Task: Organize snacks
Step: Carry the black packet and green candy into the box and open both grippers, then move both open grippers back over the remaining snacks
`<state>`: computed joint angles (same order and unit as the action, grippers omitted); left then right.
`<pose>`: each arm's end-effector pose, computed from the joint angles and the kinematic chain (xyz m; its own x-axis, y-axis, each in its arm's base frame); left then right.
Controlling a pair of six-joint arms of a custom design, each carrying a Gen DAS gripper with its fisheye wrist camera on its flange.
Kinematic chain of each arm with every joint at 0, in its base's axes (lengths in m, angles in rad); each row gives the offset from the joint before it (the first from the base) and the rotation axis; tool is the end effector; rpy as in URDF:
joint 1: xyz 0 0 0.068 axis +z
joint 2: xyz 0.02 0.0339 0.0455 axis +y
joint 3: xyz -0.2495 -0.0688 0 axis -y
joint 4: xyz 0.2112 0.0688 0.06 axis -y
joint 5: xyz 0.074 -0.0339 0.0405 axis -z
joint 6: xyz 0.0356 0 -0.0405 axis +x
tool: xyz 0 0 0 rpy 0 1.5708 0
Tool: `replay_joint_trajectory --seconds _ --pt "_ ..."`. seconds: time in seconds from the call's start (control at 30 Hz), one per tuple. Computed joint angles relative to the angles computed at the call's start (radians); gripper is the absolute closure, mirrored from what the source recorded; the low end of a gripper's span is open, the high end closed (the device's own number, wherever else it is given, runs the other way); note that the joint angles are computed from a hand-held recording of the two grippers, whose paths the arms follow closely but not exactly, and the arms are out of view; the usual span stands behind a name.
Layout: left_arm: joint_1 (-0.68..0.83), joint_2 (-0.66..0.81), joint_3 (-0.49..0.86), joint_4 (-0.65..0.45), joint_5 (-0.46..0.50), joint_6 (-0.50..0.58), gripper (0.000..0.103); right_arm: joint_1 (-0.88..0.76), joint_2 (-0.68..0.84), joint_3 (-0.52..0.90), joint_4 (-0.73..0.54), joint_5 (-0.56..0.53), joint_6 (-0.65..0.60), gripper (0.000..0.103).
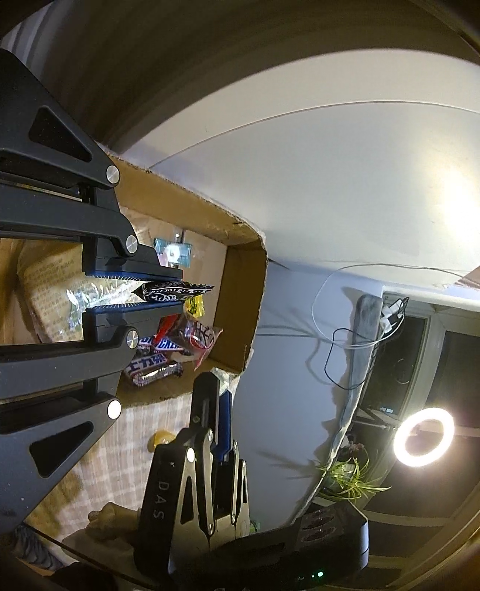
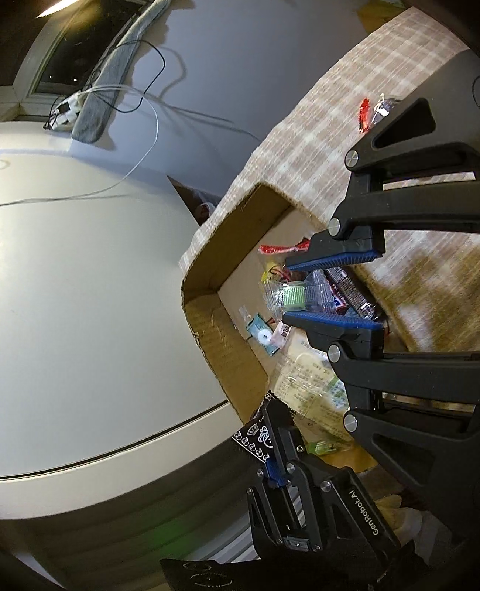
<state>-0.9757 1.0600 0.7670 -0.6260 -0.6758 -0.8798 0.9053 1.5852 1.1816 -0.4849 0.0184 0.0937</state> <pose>0.1190 -0.1360 0.2467 -0.6180 -0.1596 -0.7698 -0.0672 0.9863 -0.1505 0.1922 0.2438 0.2501 -0.5500 -0.5492 -0.6291 -0.7311 0.6808 0.0448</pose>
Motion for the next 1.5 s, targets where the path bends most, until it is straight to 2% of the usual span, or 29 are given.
replay_joint_trajectory --seconds 0.33,0.47,0.63,0.7,0.8,0.9,1.17,1.5 --pt "0.014 0.001 0.0 0.0 0.005 0.006 0.093 0.0 0.038 0.025 0.005 0.0 0.001 0.078" --pt "0.011 0.004 0.003 -0.002 0.002 0.004 0.084 0.004 0.034 0.02 0.014 0.013 0.001 0.057" --pt "0.011 0.004 0.003 -0.006 -0.002 -0.002 0.077 0.003 0.016 0.007 0.023 0.033 0.004 0.04" --pt "0.006 0.007 0.006 -0.009 -0.006 -0.005 0.073 0.004 0.002 -0.004 0.029 0.046 0.001 0.028" --pt "-0.004 0.015 0.016 -0.018 -0.016 -0.012 0.064 -0.002 -0.013 -0.014 0.03 0.053 0.001 0.024" --pt "-0.013 0.022 0.027 -0.028 -0.025 -0.022 0.061 -0.012 -0.029 -0.023 0.028 0.061 0.004 0.017" --pt "-0.061 0.056 0.063 -0.062 -0.059 -0.059 0.042 -0.045 -0.105 -0.065 0.007 0.062 -0.008 0.016" --pt "-0.142 0.146 0.14 -0.033 -0.08 -0.075 0.041 -0.199 -0.288 -0.165 -0.05 0.002 -0.058 0.015"
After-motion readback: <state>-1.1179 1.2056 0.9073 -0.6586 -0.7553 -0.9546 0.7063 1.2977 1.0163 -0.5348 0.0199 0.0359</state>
